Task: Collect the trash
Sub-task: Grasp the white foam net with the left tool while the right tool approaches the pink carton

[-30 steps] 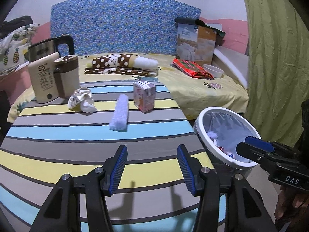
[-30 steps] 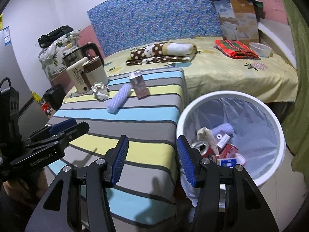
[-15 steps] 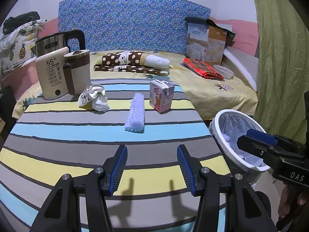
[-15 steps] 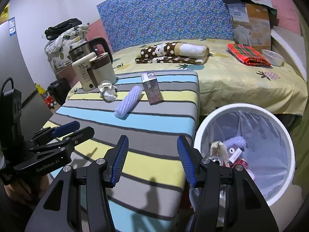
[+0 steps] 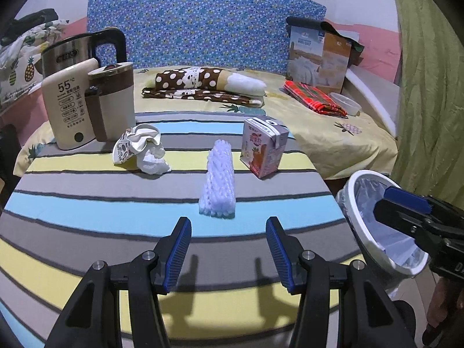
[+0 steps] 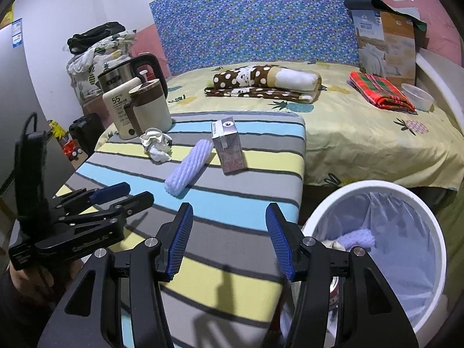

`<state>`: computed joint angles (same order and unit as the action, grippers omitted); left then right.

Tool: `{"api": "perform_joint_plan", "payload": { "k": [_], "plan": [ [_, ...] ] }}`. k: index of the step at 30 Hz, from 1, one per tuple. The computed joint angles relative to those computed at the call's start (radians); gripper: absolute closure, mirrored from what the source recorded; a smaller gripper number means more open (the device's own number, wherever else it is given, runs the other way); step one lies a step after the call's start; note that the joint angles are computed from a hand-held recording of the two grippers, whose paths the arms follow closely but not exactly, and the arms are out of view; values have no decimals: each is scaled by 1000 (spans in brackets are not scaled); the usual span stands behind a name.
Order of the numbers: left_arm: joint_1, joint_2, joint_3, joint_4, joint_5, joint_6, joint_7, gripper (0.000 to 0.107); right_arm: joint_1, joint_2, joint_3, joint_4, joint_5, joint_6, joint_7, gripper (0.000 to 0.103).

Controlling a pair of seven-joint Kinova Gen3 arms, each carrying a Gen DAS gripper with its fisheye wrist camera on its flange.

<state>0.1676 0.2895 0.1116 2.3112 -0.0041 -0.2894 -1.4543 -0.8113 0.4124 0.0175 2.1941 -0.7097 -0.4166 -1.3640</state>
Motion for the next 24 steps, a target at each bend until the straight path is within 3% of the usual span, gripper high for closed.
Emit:
{"api": "perform_joint_plan", "payload": {
  "k": [8,13,14,15,17,19,24],
  "plan": [
    [17,96,-25,-121,17,60,-21,54,20,15,10,-30,28,26,-1,49],
    [95,161,-109,-198,80,105,-54,55,29,30,29,-64,50,64,-1,49],
    [99,173,-114,-210,91,114,-63,61,30,33,33,-71,57,71,-3,49],
    [85,181,-101,-223,90,130,-67,75,32,37,37,-78,65,78,-5,49],
    [16,198,-35,-243,60,162,-53,76,28,46,51,-97,74,96,-6,49],
    [-39,193,17,-222,36,130,-39,80,22,56,69,-119,82,118,-5,49],
    [-83,174,50,-169,-5,65,-8,87,-16,86,135,-178,106,179,0,49]
  ]
}}
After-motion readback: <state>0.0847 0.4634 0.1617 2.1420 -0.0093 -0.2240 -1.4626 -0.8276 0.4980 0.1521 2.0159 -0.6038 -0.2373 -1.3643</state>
